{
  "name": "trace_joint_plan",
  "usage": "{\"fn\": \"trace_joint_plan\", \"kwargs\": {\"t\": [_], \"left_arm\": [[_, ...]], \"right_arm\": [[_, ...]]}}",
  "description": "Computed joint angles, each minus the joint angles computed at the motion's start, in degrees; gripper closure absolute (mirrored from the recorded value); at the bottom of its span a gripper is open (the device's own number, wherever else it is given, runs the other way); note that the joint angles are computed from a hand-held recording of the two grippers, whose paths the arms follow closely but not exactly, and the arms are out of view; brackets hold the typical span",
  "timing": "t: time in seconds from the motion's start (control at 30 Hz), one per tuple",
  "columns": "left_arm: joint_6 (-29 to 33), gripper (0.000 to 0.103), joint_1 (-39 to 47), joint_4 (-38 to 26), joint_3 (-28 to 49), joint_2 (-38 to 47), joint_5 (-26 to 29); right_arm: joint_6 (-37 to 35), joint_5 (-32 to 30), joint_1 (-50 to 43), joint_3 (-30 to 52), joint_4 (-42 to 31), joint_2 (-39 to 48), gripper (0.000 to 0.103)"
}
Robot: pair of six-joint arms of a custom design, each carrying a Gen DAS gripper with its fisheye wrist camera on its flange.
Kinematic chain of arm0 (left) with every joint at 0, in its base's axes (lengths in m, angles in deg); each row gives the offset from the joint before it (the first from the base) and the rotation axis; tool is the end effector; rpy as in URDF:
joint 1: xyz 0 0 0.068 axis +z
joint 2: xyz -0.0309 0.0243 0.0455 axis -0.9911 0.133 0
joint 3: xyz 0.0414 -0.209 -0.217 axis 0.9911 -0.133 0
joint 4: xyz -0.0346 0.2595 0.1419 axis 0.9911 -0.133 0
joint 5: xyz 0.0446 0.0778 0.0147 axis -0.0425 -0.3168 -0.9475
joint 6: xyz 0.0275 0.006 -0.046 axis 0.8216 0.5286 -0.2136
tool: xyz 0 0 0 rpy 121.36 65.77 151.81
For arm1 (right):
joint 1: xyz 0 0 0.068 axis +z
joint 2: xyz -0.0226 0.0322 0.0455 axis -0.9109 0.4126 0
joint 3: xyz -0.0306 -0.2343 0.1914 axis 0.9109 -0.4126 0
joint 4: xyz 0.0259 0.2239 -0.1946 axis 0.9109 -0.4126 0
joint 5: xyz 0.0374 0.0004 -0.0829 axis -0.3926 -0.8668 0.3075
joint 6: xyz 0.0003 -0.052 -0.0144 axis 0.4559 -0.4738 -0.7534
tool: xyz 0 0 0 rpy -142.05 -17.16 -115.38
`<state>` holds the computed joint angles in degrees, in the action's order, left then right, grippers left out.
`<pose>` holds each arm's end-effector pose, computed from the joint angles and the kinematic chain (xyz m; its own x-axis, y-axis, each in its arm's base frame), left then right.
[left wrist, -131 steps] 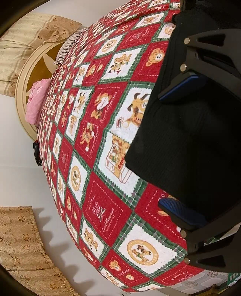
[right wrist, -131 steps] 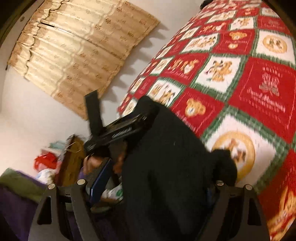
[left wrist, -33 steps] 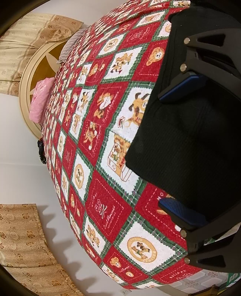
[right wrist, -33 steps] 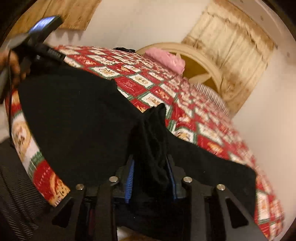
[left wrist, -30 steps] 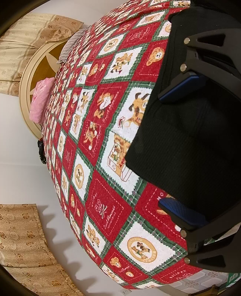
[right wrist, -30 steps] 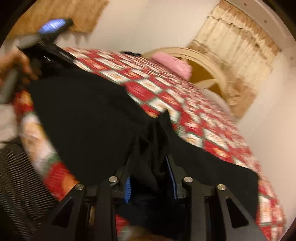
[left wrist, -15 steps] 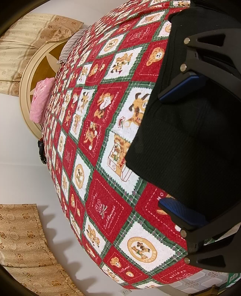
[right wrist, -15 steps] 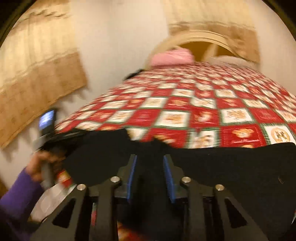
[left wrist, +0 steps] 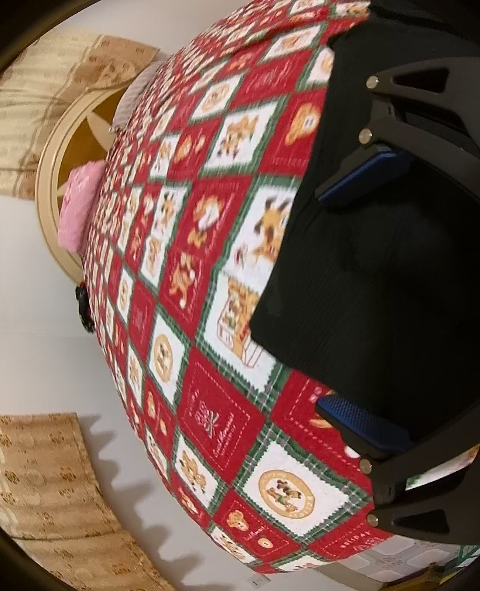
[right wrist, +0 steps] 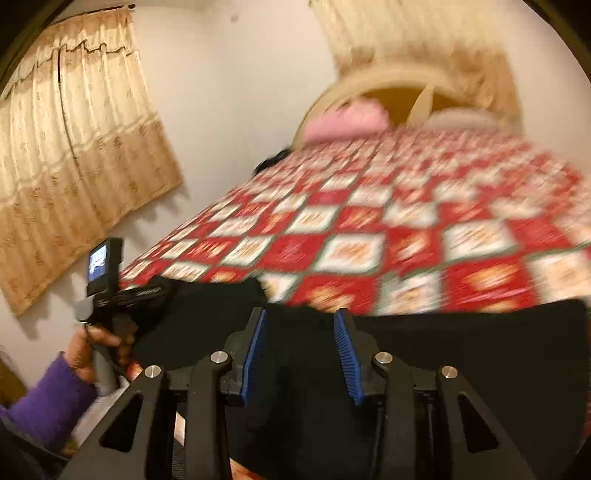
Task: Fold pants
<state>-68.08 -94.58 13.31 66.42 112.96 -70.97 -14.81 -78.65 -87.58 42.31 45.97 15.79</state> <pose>0.2389 -0.0376 0.2141 -0.6233 -0.3778 -0.6846 -0.4516 0.8887 -0.0793 0.2088 -0.0590 0.2224 -0.4723 -0.0009 -0.8815 -0.3342 0.9255 0.1781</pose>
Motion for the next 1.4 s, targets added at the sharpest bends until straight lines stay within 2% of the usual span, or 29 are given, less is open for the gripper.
{"fn": "trace_joint_plan", "kwargs": {"t": [0.07,0.13,0.2,0.23,0.37,0.5,0.63,0.77,0.83,0.9,0.97,1.07,1.2,1.33,1.37,1.4], "left_arm": [[-1.65,0.000,-3.79,-0.31,-0.31,-3.41,-1.70],[-2.15,0.000,-8.87,0.14,0.46,-5.29,-3.68],[-1.11,0.000,-14.89,1.05,2.60,-4.47,-5.82],[0.23,0.000,-17.24,2.31,3.49,-3.77,-5.08],[2.68,0.000,-27.20,5.90,8.45,3.42,-4.25],[3.12,0.000,-34.09,7.78,12.52,11.82,-1.66],[3.22,0.000,-38.64,9.78,14.71,17.49,-1.40],[1.09,0.000,-40.01,4.02,16.71,23.04,-3.64],[3.06,0.000,-40.79,9.92,12.55,21.20,-5.42],[4.42,0.000,-41.33,9.08,12.60,20.63,-5.84],[4.32,0.000,-40.43,8.09,12.00,18.63,-4.10],[2.05,0.000,-37.91,8.62,7.14,11.02,-2.76],[-4.97,0.000,-31.35,2.43,-0.57,-4.77,-6.59],[-11.31,0.000,-19.65,-7.14,-6.66,-21.10,-12.70],[-12.67,0.000,-15.05,-8.72,-8.14,-25.16,-11.73],[-13.57,0.000,-9.66,-9.44,-9.52,-28.43,-8.08]], "right_arm": [[-4.03,-0.29,-6.20,0.34,-1.56,-1.18,0.062],[-8.34,0.96,-10.18,2.03,-3.27,1.89,0.062],[-9.07,1.11,-13.15,2.80,-2.07,5.93,0.062],[-8.46,1.34,-14.02,2.93,-0.64,7.73,0.062],[-6.52,3.10,-14.42,3.03,4.31,13.69,0.062],[-8.11,3.83,-14.92,1.41,6.83,14.04,0.062],[-8.99,3.75,-15.16,0.41,7.57,13.38,0.062],[-9.29,-0.84,-17.72,2.05,6.50,16.38,0.062],[-8.52,-1.84,-18.11,2.52,6.21,17.07,0.062],[-7.67,-1.56,-17.93,2.14,6.78,16.75,0.062],[-7.57,0.27,-16.98,1.12,7.83,15.36,0.062],[-7.88,2.37,-15.83,0.02,8.71,13.53,0.062],[-6.85,1.05,-16.32,0.56,8.08,14.13,0.059],[-6.84,0.52,-16.57,1.06,7.37,14.51,0.059],[-6.80,0.51,-16.58,1.01,7.45,14.50,0.059],[-6.74,0.51,-16.56,0.98,7.56,14.53,0.059]]}}
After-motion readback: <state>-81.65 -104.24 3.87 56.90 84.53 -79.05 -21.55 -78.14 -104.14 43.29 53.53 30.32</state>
